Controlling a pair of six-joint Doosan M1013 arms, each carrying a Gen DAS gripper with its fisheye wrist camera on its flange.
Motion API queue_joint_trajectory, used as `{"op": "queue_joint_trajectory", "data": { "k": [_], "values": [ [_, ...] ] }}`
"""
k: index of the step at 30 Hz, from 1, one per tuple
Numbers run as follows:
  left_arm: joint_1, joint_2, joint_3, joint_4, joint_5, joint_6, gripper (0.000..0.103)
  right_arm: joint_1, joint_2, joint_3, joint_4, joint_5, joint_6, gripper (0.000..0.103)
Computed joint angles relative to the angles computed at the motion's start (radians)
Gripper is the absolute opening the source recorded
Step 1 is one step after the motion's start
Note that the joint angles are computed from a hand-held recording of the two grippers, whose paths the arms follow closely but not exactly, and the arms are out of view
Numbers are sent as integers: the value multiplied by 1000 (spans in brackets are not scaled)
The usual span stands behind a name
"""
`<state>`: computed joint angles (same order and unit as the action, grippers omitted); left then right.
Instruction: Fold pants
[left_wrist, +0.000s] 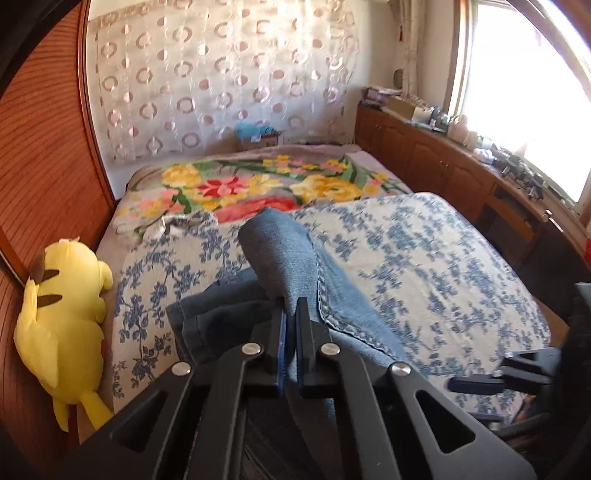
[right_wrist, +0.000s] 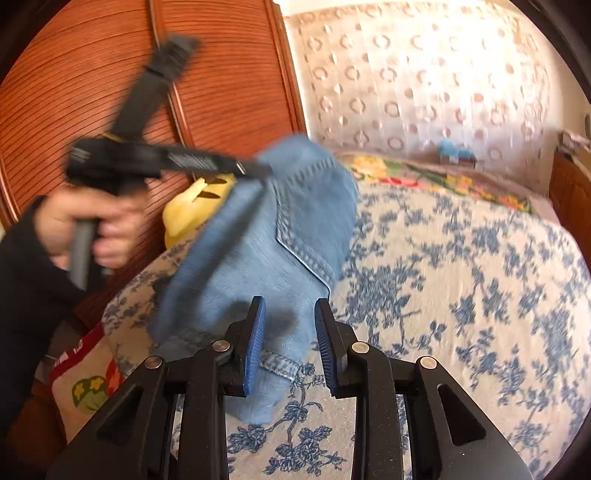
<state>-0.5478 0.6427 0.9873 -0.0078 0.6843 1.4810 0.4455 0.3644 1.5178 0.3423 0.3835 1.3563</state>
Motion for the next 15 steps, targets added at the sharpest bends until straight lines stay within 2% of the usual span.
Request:
{"op": "queue_joint_trajectory", "data": {
  "k": [4, 7, 10, 15],
  "values": [
    [4, -49, 47, -14, -42, 19, 0, -3, 8, -5, 99, 9, -84, 26],
    [19, -69, 68, 11, -57, -15, 0, 0, 8, -9, 166, 15, -161, 26],
    [40, -69, 80, 64, -44, -82, 0, 9, 16, -24, 169, 23, -178, 26],
    [61, -50, 102, 79, -20, -129, 4, 27, 37, -45, 129, 33, -170, 26]
  ]
}}
